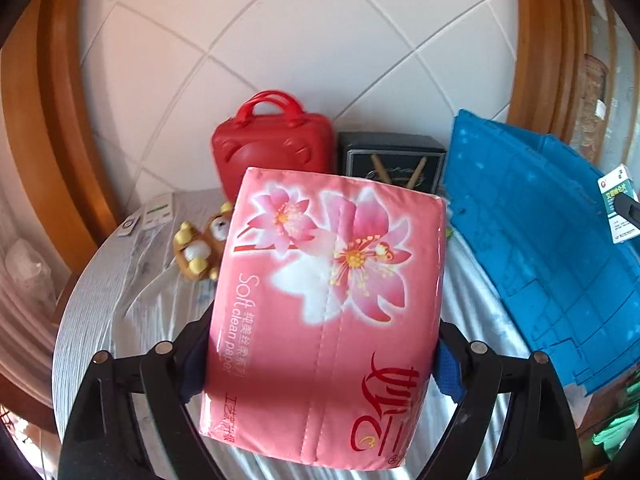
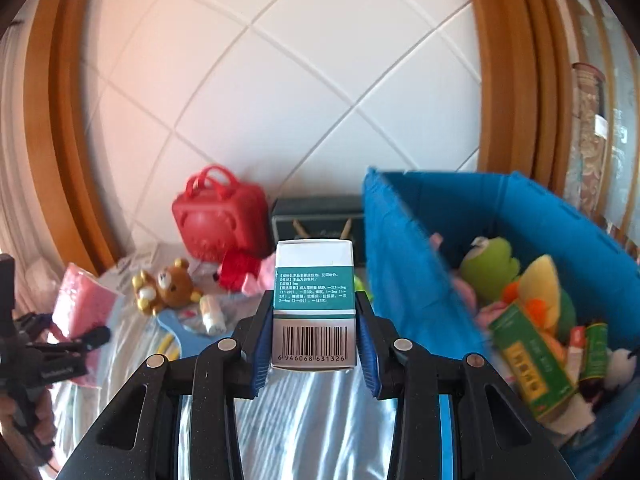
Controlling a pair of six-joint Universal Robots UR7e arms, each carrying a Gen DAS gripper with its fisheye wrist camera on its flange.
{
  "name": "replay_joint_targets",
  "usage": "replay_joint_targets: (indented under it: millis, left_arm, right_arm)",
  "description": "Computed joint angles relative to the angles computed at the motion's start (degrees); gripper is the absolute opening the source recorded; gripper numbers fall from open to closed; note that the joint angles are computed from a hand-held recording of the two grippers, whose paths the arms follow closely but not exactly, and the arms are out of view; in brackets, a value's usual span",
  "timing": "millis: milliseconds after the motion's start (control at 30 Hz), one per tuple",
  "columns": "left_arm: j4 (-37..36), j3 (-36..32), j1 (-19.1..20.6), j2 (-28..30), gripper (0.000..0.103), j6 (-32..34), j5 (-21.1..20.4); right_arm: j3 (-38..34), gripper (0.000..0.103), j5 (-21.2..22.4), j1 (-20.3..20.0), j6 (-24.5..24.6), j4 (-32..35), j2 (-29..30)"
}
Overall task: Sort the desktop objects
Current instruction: 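Carry the tissue pack and medicine box into the blue crate and release both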
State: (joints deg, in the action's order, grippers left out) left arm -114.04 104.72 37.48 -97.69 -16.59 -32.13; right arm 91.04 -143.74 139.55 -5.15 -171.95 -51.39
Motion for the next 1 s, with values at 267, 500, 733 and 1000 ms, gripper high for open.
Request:
replay_joint_targets:
  millis: [267, 500, 733, 1000]
  left_arm:
    - [-11.8, -4.6, -8.5, 13.2, 0.088, 7.1, -5.7]
    - [-13.6, -12.1, -12.3, 26.9, 0.088, 7.7, -13.0]
    - [-8.8, -19.7, -12.8, 37.8, 0.089, 3.9, -17.1]
    - [-8.3, -21.3, -13.2, 41.3, 0.092, 4.0, -15.0]
  right_arm:
    - [3.4, 0.036, -8.2, -0.3, -12.5, -10.1, -8.3]
    - [8.6, 0.036, -10.3, -5.7, -15.6, -10.1, -17.7]
    - [12.3, 0.036, -10.0, -10.5, -15.0, -6.5, -24.8]
    - [13.7, 0.036, -7.2, -13.9, -14.6, -4.1, -27.8]
